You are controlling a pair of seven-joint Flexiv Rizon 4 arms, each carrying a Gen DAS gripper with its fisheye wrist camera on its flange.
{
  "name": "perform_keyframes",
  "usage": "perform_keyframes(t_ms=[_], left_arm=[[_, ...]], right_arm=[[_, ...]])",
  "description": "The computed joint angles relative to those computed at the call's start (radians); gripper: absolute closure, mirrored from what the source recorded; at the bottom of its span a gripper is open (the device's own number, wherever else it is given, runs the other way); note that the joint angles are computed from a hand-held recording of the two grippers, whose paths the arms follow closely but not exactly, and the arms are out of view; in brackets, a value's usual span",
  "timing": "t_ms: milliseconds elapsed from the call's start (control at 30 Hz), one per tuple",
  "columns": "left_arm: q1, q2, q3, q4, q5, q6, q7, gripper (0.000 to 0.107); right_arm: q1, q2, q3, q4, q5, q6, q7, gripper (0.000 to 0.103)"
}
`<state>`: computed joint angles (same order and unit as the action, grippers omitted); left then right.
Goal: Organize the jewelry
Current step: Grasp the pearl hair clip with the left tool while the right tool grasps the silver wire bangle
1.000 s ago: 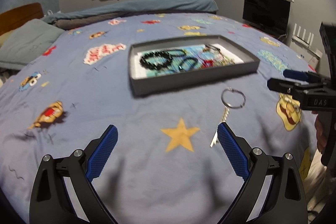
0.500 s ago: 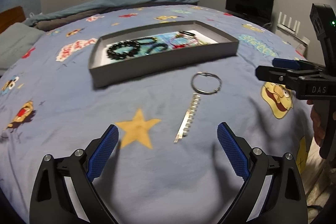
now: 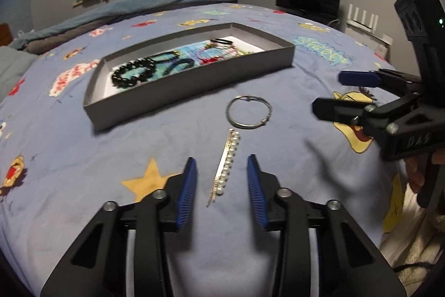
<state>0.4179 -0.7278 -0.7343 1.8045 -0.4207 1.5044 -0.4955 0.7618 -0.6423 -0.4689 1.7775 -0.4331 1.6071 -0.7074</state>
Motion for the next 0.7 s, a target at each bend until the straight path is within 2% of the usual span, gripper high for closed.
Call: perform_keyframes(t_ms=[100,167,233,267,433,533,700], left_arm=[[-0.027,-0.003,0.031,-0.014,0.014,-0.001,0.007,0.078],[-0.038,-0.004,0.046,-0.019,0.014,-0.009,0.007,0.092],[-0.02,-0.002,0.03,-0.016,-0.003,-0.024,0.007,0.098],[-0.015,-0.001,0.025,-0.014,-0.011,-0.025,0.009,0.098],[0.02,0.006,-0.003,-0.003,-0.037,-0.005,0.014,0.098],[0.023,0.011,0.009,-0.011,-0.046,-0.013,-0.003,0.098],[0.027,0.015,0.017,-0.019,-0.068,-0.027,-0.002,0.098]], right_arm=[[-0.025,-0.006,0.038,-0.02,-0.007,-0.009,-0.019,0.006],[-0.046,-0.011,0.068,-0.036,-0.01,-0.01,-0.03,0.007],[-0.055,-0.018,0.082,-0.048,-0.014,-0.01,-0.038,0.008],[-0.064,-0.023,0.095,-0.058,-0.017,-0.016,-0.045,0.012],[-0.129,-0.063,0.183,-0.127,-0.026,-0.022,-0.084,0.019],[-0.158,-0.092,0.223,-0.179,-0.026,-0.046,-0.109,0.029],[-0.179,-0.127,0.258,-0.25,-0.044,-0.107,-0.137,0.036]])
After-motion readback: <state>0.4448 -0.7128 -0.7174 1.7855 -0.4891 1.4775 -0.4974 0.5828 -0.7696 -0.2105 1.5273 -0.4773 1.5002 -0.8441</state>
